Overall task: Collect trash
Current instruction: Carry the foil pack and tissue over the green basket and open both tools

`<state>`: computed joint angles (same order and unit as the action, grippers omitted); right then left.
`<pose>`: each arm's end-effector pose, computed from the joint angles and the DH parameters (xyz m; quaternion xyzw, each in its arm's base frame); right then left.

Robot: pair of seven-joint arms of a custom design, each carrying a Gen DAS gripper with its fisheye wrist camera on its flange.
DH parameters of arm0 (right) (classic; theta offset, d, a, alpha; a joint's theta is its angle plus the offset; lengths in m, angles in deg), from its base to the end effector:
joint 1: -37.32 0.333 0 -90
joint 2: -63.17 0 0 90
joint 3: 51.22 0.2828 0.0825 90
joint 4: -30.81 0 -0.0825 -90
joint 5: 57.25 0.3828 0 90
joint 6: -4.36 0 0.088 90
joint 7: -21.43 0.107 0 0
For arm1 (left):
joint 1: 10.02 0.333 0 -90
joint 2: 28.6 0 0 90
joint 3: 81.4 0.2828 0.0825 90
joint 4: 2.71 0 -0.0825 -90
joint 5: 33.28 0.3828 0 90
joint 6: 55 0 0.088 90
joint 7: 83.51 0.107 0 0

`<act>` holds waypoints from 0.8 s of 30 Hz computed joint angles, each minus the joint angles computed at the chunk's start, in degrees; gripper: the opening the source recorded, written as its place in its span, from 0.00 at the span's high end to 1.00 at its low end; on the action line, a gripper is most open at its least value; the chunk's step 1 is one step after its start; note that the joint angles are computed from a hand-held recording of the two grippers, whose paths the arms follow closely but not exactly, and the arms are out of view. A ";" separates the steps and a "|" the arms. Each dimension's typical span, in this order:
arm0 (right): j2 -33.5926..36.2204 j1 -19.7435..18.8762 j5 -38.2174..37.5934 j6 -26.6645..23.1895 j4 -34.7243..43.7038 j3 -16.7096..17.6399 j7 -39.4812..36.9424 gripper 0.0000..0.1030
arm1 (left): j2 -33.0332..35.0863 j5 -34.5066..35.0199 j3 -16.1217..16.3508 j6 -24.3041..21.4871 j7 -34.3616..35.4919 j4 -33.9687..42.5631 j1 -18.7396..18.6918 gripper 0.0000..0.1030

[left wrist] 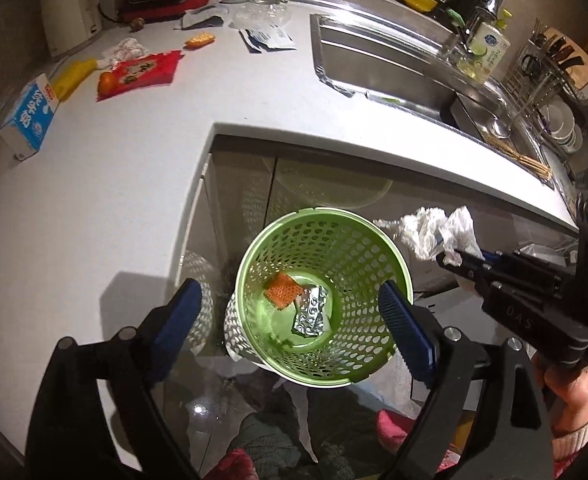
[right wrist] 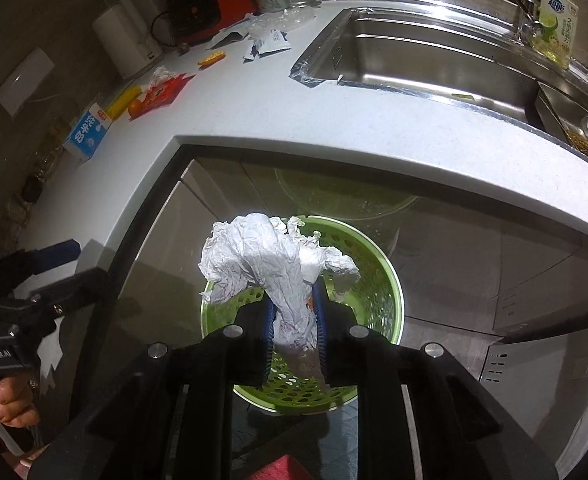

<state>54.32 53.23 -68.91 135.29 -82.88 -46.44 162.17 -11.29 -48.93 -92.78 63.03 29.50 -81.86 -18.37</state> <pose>0.5205 0.1940 0.5496 -0.5260 0.8149 -0.1310 0.2055 0.6348 -0.2227 0.5564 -0.4337 0.8671 -0.2435 0.0280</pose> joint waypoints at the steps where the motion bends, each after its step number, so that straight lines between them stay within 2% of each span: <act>1: 0.57 0.19 0.52 0.03 0.27 0.06 -0.41 0.78 | -0.08 0.14 0.23 0.46 -0.12 0.03 0.15 0.16; 2: 1.26 0.41 1.21 -0.22 0.68 0.08 -1.05 0.75 | -0.11 0.44 0.43 0.95 -0.33 0.10 0.23 0.15; 4: 2.48 0.82 2.87 -0.59 1.37 0.05 -2.52 0.61 | -0.43 0.71 0.66 1.87 -0.35 -0.26 0.52 0.15; 5: 3.10 0.97 3.21 -0.96 1.88 0.13 -2.74 0.48 | -0.42 0.90 0.75 2.07 -0.37 -0.13 0.63 0.15; 8: 4.19 1.24 2.31 -1.93 3.34 0.45 -2.06 0.34 | -0.14 1.26 0.92 2.49 -0.99 0.39 0.84 0.15; 13: 5.62 1.23 1.37 -2.33 6.75 0.21 -3.15 0.33 | 0.89 1.85 1.12 2.58 -2.32 2.36 1.07 0.14; 15: 6.71 1.17 0.71 -2.81 9.05 0.13 -3.87 0.26 | 1.23 2.34 1.28 3.14 -3.05 3.08 1.09 0.14; 17: 8.21 1.10 -0.20 -3.14 11.86 0.01 -4.79 0.24 | 1.91 3.46 1.60 3.84 -4.17 4.28 0.93 0.12; 19: 10.36 1.04 -0.40 -3.45 15.52 -0.16 -6.66 0.24 | 2.84 4.69 1.95 4.61 -5.20 5.88 0.86 0.11; 24: 18.09 0.84 -0.67 -3.94 27.48 -0.77 -11.94 0.13 | 8.85 8.79 3.58 4.32 -10.88 15.48 0.55 0.08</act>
